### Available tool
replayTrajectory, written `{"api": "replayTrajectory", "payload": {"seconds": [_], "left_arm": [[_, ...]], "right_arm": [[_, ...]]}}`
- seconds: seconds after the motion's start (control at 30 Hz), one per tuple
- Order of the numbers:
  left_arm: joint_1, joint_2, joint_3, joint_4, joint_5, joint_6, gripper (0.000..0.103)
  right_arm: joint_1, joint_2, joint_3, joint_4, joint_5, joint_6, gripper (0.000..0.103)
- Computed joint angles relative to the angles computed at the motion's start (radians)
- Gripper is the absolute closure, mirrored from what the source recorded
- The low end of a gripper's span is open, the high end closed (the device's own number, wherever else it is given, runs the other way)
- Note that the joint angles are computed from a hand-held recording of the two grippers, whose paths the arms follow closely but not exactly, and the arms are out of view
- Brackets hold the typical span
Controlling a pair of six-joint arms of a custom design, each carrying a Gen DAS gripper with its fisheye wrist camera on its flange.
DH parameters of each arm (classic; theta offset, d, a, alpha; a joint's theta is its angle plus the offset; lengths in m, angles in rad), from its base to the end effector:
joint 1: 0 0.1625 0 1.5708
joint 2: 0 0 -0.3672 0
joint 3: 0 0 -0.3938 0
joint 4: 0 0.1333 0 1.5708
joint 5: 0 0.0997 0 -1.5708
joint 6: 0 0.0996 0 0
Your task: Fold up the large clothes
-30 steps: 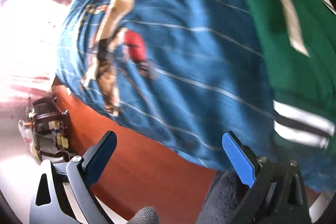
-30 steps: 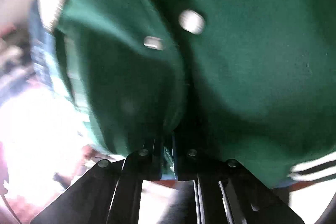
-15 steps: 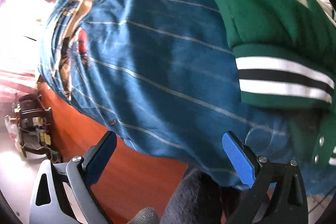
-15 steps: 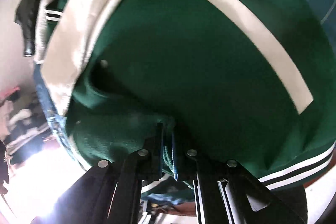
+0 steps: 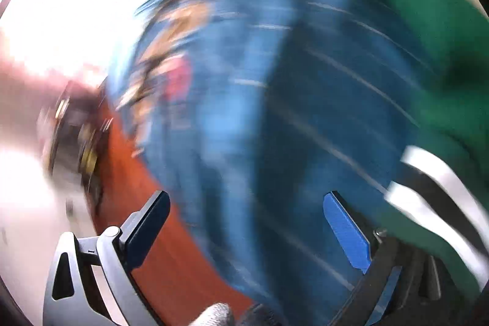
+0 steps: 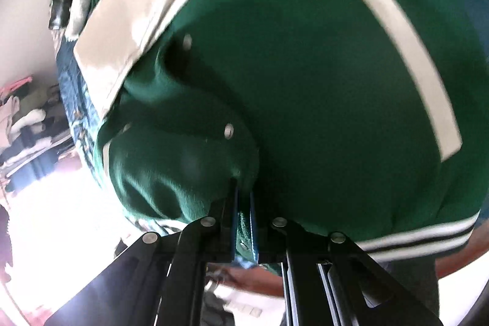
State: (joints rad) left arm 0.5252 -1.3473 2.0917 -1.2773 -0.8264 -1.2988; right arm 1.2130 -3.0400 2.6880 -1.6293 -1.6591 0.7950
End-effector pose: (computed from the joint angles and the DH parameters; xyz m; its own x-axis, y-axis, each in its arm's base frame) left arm -0.2096 -0.3535 0.1307 -0.3868 0.0042 -0.9221 0.2492 0.9632 -0.1001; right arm 0.0692 -0.1704 0.2843 -0.4155 0.8805 -0.2283 0.8821 0.3289 -0.3372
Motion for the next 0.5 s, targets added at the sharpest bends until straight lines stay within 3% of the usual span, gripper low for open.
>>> {"api": "replayTrajectory", "payload": {"seconds": [0.07,0.13,0.2,0.3,0.4,0.5], "left_arm": [[0.041,-0.084,0.005,-0.002,-0.021,-0.034,0.001],[0.095,-0.21,0.036,-0.114,-0.11,0.045,0.001],[0.157,-0.302,0.067,-0.233,-0.25,0.117,0.001],[0.262,-0.38,0.145,-0.471,-0.457,0.185,0.001],[0.344,-0.356,0.201,-0.684,-0.571,0.213,0.001],[0.328,-0.27,0.21,-0.744,-0.544,0.206,0.002]], "right_arm": [[0.026,0.062,0.001,0.013,0.042,-0.027,0.093],[0.094,0.174,0.0,-0.033,0.022,-0.005,0.086],[0.116,0.205,0.009,-0.032,0.022,0.002,0.068],[0.04,0.062,0.046,0.04,0.072,-0.034,0.062],[-0.019,-0.046,0.058,0.109,0.084,-0.064,0.061],[-0.069,-0.12,0.062,0.159,0.095,-0.101,0.061]]}}
